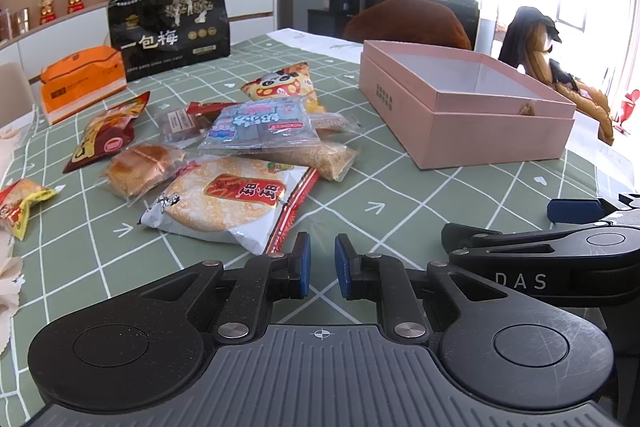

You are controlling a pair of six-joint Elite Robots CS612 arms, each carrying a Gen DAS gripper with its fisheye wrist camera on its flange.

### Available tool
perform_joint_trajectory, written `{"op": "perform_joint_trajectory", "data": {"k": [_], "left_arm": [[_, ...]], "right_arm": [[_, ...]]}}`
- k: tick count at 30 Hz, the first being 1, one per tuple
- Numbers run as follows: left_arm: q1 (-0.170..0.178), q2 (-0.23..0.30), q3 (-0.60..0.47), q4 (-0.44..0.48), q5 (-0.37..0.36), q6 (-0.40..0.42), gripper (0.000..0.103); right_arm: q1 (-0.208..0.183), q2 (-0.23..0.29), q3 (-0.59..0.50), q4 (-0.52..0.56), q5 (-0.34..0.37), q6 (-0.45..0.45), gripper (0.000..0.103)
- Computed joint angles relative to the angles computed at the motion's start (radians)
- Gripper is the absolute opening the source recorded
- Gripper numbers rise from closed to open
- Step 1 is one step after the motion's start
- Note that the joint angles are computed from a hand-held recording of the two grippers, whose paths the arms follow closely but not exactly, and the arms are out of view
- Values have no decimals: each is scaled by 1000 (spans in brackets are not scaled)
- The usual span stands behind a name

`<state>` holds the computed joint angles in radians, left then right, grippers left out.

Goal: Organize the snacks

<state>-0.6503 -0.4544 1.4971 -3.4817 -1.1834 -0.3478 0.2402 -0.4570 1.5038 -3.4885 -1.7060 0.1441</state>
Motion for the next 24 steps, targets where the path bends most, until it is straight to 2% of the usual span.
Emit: {"op": "perform_joint_trajectory", "data": {"k": [15,18,20,22,24], "left_arm": [[1,-2,2,1,-6,-6,18],[22,-36,17,61,-94,-28,18],[42,-63,33,52,-134,-46,21],[57,-83,49,8,-80,-53,22],[73,-99,51,13,-1,-60,22]], "right_arm": [[-2,-1,3,0,3,-3,103],[-16,-33,6,112,68,-43,103],[-22,-56,8,185,96,-61,103],[-25,-64,7,223,109,-74,103],[-25,-67,3,246,111,-74,103]]}}
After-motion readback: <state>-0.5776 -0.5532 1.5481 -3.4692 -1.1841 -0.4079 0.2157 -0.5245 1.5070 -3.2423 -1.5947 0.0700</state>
